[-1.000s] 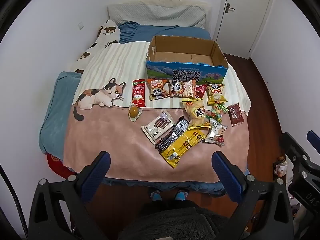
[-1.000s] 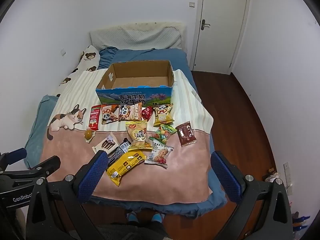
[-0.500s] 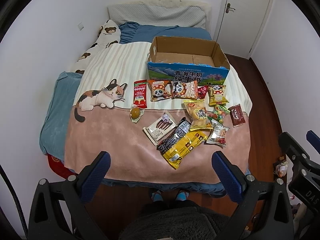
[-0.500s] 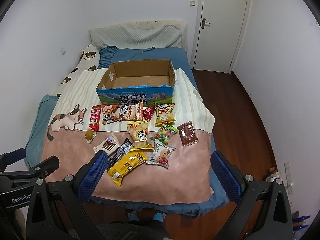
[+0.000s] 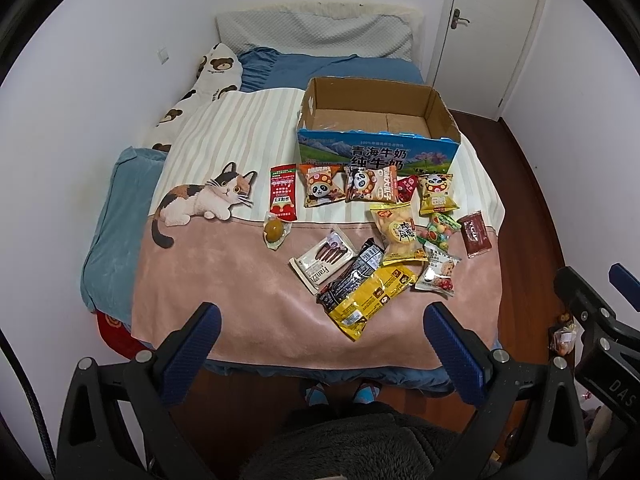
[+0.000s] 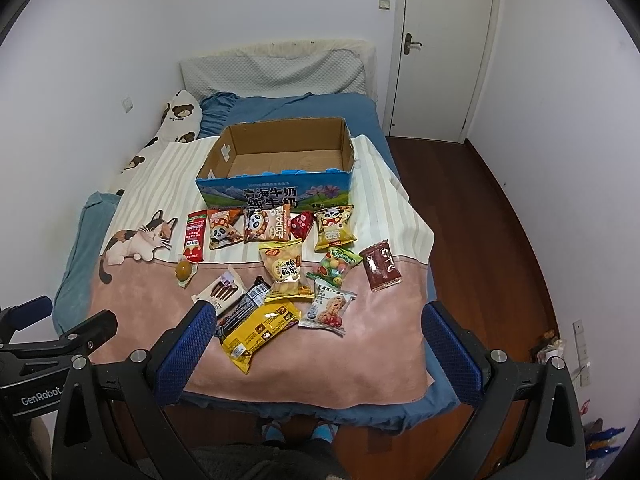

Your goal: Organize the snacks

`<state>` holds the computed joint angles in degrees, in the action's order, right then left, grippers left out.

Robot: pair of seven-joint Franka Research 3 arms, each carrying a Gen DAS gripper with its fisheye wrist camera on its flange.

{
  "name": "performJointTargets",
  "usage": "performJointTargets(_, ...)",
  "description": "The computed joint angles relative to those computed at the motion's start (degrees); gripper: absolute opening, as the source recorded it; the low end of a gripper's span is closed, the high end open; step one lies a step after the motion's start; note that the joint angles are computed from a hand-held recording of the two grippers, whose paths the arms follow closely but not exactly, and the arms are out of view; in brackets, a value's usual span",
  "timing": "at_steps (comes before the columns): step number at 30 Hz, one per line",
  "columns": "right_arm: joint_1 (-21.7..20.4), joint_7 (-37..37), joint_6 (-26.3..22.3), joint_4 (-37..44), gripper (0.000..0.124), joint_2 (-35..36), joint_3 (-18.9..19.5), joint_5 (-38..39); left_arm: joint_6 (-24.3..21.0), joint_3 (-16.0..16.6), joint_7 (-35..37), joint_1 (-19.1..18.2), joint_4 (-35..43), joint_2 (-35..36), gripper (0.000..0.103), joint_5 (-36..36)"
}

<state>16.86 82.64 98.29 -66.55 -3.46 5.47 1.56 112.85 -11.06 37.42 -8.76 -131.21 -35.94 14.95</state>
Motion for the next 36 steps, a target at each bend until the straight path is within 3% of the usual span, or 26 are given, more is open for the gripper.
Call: performJointTargets(36, -0.35, 0.25, 0.22, -0.14, 0.103, -1.0, -0.03, 0.19, -1.66, -0.4, 0.27, -0.03, 2.23, -0.09, 0.103, 0.75)
